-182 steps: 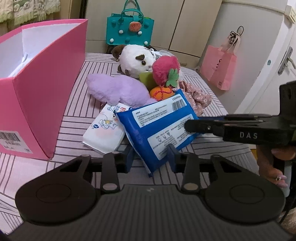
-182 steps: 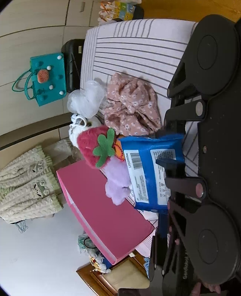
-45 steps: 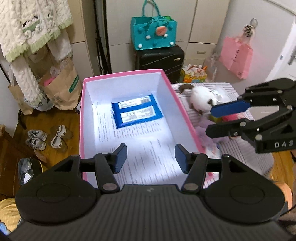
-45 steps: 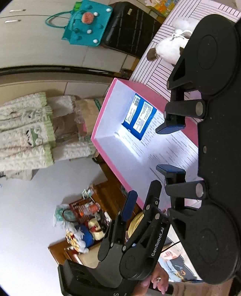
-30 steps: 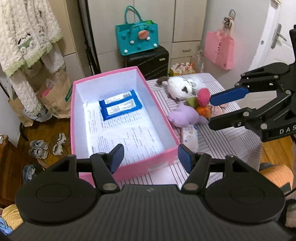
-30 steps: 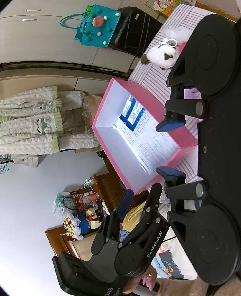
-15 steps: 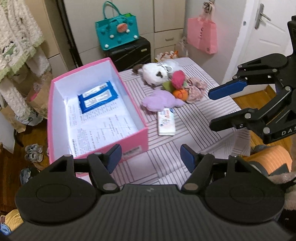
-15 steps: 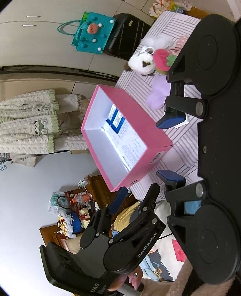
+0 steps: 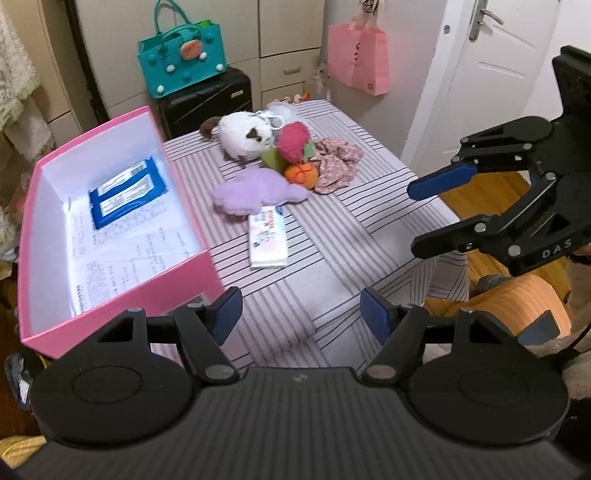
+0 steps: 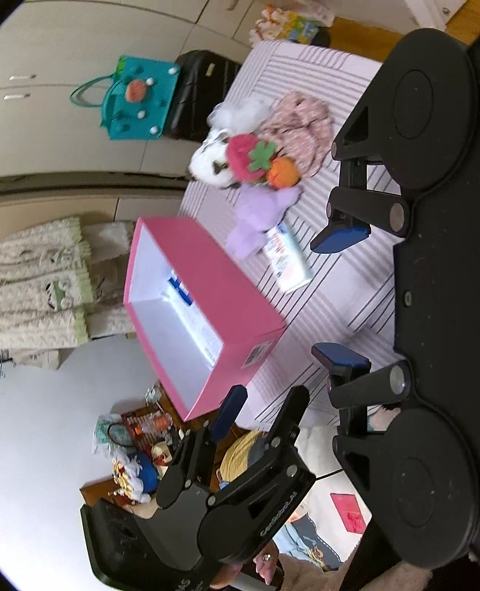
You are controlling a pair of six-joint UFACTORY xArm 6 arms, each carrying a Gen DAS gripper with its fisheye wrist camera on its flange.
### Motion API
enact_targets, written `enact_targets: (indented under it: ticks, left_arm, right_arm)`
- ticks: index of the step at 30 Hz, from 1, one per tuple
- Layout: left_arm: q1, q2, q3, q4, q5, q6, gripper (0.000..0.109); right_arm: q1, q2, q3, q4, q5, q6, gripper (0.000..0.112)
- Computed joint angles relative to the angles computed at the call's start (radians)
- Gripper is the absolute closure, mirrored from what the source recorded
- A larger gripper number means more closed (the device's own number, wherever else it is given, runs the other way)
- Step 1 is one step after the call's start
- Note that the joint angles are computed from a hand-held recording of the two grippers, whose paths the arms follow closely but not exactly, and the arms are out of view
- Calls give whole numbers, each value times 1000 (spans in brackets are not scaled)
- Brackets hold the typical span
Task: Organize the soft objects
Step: 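Grasp the white wet-wipes pack with the left gripper while the right gripper approaches the pink floral scrunchie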
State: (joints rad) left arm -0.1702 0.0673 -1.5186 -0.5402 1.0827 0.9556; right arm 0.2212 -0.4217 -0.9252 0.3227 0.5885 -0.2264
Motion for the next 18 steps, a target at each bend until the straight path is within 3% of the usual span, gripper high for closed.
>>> enact_targets:
  ticks: [14, 18]
  left_arm:
    - [-58, 60, 44, -198, -65, 36, 41]
    - [-91, 99, 46, -194, -150, 3, 42]
  right_arm:
    - [-89, 10, 119, 139, -135, -140, 50]
    - [-107, 42, 130, 125, -194, -154, 49]
